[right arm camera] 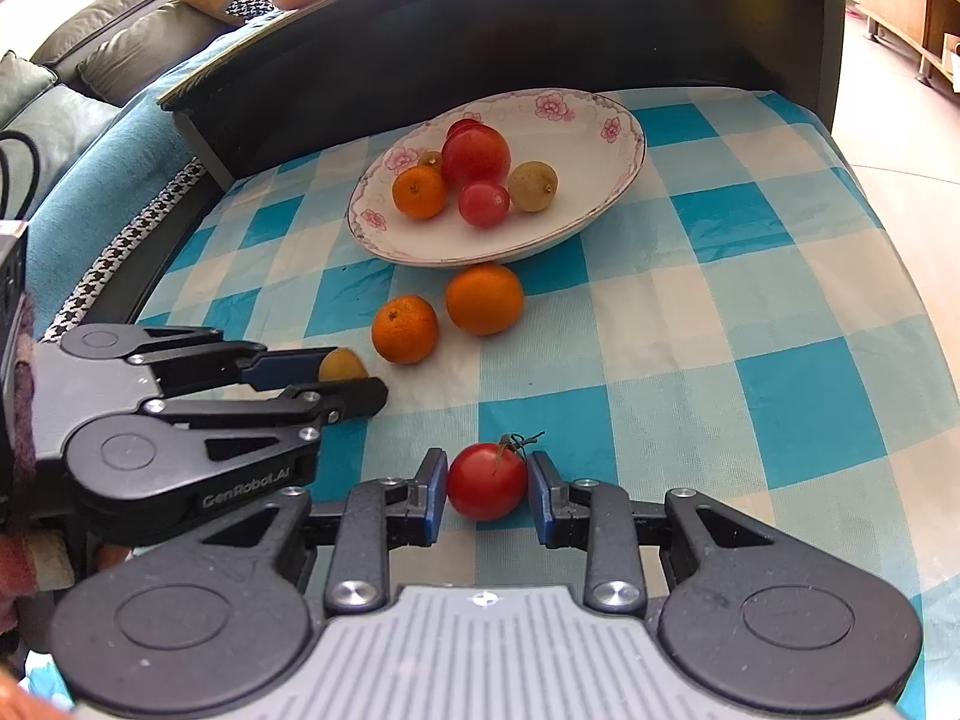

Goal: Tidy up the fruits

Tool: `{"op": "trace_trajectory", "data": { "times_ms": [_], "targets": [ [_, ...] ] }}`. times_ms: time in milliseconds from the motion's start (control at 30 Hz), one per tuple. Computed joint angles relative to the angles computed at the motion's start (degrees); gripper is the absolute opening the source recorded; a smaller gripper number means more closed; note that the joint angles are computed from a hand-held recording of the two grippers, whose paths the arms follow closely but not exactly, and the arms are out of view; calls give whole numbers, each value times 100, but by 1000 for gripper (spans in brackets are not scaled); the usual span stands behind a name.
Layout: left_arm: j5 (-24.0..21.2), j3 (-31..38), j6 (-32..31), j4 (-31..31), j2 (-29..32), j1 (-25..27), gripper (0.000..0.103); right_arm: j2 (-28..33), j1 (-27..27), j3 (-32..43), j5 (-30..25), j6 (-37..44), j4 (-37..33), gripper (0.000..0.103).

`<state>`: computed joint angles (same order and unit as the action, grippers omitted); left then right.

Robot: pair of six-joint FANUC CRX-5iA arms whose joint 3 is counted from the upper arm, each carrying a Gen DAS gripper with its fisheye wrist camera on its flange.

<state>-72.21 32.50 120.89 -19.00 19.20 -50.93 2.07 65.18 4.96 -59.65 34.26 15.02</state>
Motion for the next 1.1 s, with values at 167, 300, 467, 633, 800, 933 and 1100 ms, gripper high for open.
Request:
{"op": "trace_trajectory", "data": {
  "times_ms": [167, 300, 467, 633, 800, 933, 1100],
  "targets": [
    [-184, -11, 133, -66, -88, -117, 33, 7, 148, 50, -183, -10, 107, 32],
    [-299, -9, 262, -110, -141, -205, 33, 13, 273, 80, -295, -21, 230, 32],
    [-364, -34, 367, -97, -154, -260, 33, -9, 387, 95, -359, -57, 313, 32],
    [-355, -54, 421, -81, -143, -280, 33, 82, 423, 121, -507, 26, 335, 32],
    [-301, -94, 486, -95, -159, -280, 36, 113, 422, 143, -502, 111, 349, 32],
    [-244, -143, 539, -113, -185, -287, 37, 127, 411, 160, -499, 149, 329, 32],
    [-183, -208, 568, -155, -224, -301, 50, 93, 397, 128, -455, 169, 305, 32]
  ]
}}
